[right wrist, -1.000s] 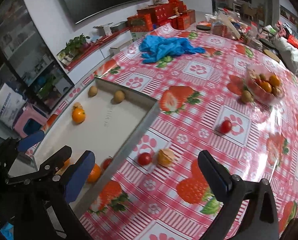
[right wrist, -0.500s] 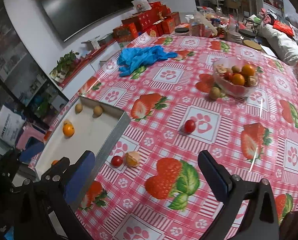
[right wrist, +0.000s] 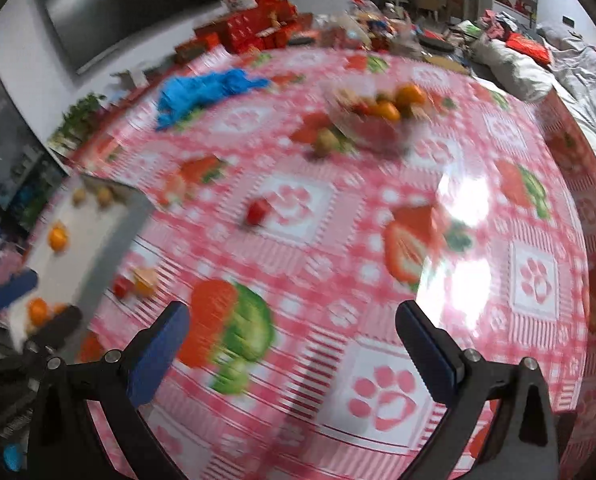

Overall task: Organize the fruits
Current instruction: 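Lift both open tools away from the tray back over the tablecloth, then close the left tool on a dried longan on the tablecloth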

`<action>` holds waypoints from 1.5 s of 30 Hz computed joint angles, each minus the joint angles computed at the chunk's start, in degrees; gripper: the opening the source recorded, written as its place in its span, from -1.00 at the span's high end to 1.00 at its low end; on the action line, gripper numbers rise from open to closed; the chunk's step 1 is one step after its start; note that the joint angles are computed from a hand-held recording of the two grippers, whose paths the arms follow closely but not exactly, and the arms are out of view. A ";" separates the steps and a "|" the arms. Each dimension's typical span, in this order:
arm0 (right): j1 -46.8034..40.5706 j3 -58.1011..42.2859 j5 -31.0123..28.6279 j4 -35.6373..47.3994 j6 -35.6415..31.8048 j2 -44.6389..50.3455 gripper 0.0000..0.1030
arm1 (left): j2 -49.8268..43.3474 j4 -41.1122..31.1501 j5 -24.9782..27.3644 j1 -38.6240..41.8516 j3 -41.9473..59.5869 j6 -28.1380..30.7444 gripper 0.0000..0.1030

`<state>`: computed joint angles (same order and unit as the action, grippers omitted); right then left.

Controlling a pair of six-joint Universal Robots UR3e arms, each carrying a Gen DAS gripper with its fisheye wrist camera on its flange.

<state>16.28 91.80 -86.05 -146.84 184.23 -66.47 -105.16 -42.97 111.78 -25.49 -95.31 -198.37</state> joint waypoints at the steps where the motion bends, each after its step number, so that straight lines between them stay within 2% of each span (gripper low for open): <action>1: 0.04 1.41 -1.50 -1.04 -0.28 -0.01 -0.99 | -1.14 0.02 -0.20 -0.43 0.65 -0.17 -0.35; 4: -0.12 6.21 -5.63 -4.38 -1.09 -0.09 -0.99 | -3.95 0.53 -0.69 -1.39 2.29 -0.13 -0.35; 8: -0.60 11.08 -7.68 -8.08 -1.96 0.14 -0.99 | -8.66 0.53 -0.62 -2.23 6.12 0.49 -0.35; 14: -0.78 22.33 -7.83 -25.18 -1.89 -0.58 -0.99 | -14.71 0.22 -1.11 -1.87 10.99 0.74 -0.35; 24: -0.52 21.91 -8.25 -25.67 -1.22 -0.09 -1.00 | -20.74 3.52 1.67 -1.89 14.51 2.40 -0.35; 31: -0.58 21.97 -8.10 -25.80 -1.20 -0.08 -1.00 | -20.98 5.21 -0.69 -0.71 14.40 2.72 -0.34; 32: -0.59 21.99 -8.08 -25.83 -1.21 -0.07 -1.00 | -20.85 5.54 -1.30 -0.45 14.11 2.60 -0.27; 33: -0.59 21.99 -8.08 -25.83 -1.21 -0.07 -1.00 | -20.53 6.28 -2.57 0.01 13.47 2.67 -0.01; 34: -0.61 22.02 -8.06 -25.87 -1.22 -0.07 -1.00 | -20.23 6.81 -3.90 0.45 12.93 2.76 0.09; 35: -0.61 22.02 -8.06 -25.87 -1.22 -0.07 -1.00 | -20.14 7.04 -4.71 0.65 12.79 2.90 0.30; 38: -0.66 22.10 -8.01 -25.95 -1.25 -0.08 -1.00 | -19.89 7.36 -6.34 0.50 12.38 3.25 0.55; 45: -0.71 22.19 -7.95 -26.05 -1.27 -0.09 -1.00 | -13.74 12.71 -13.24 0.82 2.58 3.44 0.55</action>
